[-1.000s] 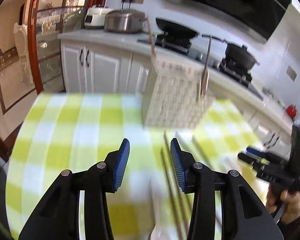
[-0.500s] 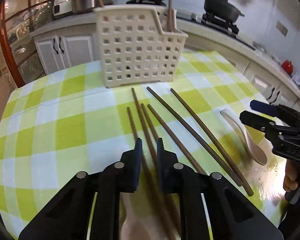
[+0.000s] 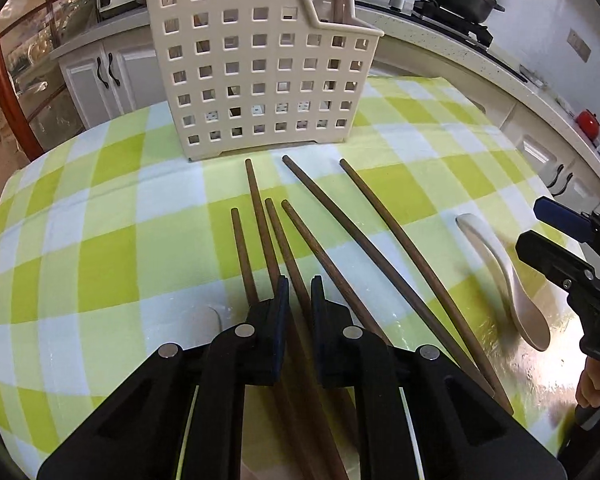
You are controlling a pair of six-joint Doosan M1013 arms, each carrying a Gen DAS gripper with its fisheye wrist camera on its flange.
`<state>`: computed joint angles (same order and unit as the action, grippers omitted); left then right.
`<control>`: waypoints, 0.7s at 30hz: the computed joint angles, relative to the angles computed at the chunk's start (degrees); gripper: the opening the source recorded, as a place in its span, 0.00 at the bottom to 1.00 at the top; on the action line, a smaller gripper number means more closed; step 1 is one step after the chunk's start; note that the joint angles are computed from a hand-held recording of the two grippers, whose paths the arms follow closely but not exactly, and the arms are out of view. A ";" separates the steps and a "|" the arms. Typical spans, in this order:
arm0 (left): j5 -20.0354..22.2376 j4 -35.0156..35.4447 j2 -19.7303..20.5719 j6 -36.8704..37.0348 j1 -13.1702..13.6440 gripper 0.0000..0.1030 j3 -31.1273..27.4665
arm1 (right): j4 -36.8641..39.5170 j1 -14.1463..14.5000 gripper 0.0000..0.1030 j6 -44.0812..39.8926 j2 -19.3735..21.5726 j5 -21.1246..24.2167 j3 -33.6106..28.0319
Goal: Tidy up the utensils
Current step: 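Move the left tool back to the chopsticks and grasp another one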
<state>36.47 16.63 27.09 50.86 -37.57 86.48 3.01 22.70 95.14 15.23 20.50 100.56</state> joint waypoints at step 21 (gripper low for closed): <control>1.52 1.74 0.82 -1.97 -0.51 0.06 -0.76 | 0.34 0.41 0.59 -1.28 -0.04 0.37 -0.01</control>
<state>38.00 18.37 27.91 48.90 -38.08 85.72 3.35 23.11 93.86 15.19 20.87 100.54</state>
